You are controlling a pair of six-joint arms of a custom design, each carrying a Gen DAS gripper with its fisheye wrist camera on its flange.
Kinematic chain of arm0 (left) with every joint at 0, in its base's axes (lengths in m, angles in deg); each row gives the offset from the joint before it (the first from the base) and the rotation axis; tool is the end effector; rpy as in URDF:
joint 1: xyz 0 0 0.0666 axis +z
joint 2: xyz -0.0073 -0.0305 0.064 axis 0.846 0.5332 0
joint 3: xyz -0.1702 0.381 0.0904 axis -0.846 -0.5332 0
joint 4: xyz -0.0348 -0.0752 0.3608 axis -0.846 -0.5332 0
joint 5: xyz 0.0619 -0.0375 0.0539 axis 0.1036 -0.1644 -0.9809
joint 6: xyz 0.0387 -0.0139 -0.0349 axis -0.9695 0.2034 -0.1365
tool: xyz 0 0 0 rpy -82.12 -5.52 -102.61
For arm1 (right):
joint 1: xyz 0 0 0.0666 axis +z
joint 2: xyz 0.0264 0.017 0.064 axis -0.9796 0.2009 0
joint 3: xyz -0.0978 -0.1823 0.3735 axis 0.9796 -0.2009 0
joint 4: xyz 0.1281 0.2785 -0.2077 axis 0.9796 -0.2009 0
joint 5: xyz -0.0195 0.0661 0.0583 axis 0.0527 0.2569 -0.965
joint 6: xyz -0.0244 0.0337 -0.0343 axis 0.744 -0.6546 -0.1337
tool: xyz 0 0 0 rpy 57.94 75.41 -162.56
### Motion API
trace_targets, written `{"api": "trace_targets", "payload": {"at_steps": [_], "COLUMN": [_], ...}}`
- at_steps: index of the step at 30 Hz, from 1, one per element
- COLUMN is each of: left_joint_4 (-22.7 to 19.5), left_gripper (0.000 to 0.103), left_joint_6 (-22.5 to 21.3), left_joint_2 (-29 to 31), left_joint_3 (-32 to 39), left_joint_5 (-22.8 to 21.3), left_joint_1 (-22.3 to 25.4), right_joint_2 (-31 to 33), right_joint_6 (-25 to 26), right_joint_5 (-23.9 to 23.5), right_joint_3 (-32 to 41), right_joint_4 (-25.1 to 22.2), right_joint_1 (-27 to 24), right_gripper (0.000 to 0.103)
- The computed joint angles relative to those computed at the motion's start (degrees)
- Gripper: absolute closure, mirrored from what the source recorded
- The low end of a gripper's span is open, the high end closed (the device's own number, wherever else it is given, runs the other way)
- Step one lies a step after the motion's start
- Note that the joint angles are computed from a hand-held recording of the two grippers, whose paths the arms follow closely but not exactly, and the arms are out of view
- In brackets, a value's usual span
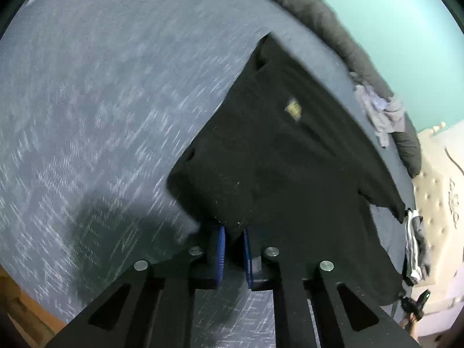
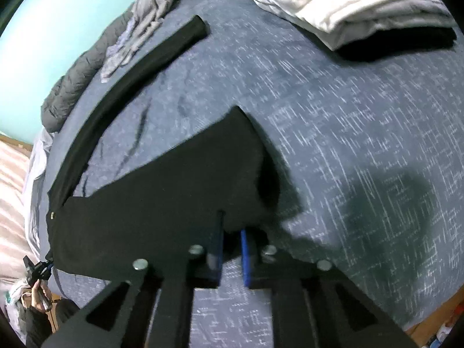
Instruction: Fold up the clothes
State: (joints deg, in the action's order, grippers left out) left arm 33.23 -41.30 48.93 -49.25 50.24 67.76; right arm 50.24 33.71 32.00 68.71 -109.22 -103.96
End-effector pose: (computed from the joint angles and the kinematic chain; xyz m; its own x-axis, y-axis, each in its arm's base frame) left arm 0.2310 0.0371 0.3171 -0.4601 -0.8118 -0.3596 -0.6590 0.5837 -0.4744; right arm 0.5099 -0.2260 0.3171 -0.9043 0.2935 -0.3099 0.1535 0.9012 0.4054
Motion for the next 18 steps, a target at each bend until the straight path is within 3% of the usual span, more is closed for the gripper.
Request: {"api": "trace_targets", "payload": {"at_steps": [7,18], "left_joint_4": [-3.0,-5.4], "left_gripper": [0.095,0.096], "left_joint_6": [-3.2,-8.1], "left_joint_2": [1.6,12.9], "left_joint_3": [8.3,23.7], "left_joint_5": [-2.1,-3.8], "left_joint_1": [0.0,2.8], "right_joint_2": [0.7,10.5], "right_joint_6": [-0.1,-4.8], "right_joint_5": [-2.6,-0.7], "right_joint_3": [7.3,33.1], "right_joint_4": [-2.6,-11.1], "right_joint_1": [1.7,6.7], "right_gripper": [0.099,0.100]}}
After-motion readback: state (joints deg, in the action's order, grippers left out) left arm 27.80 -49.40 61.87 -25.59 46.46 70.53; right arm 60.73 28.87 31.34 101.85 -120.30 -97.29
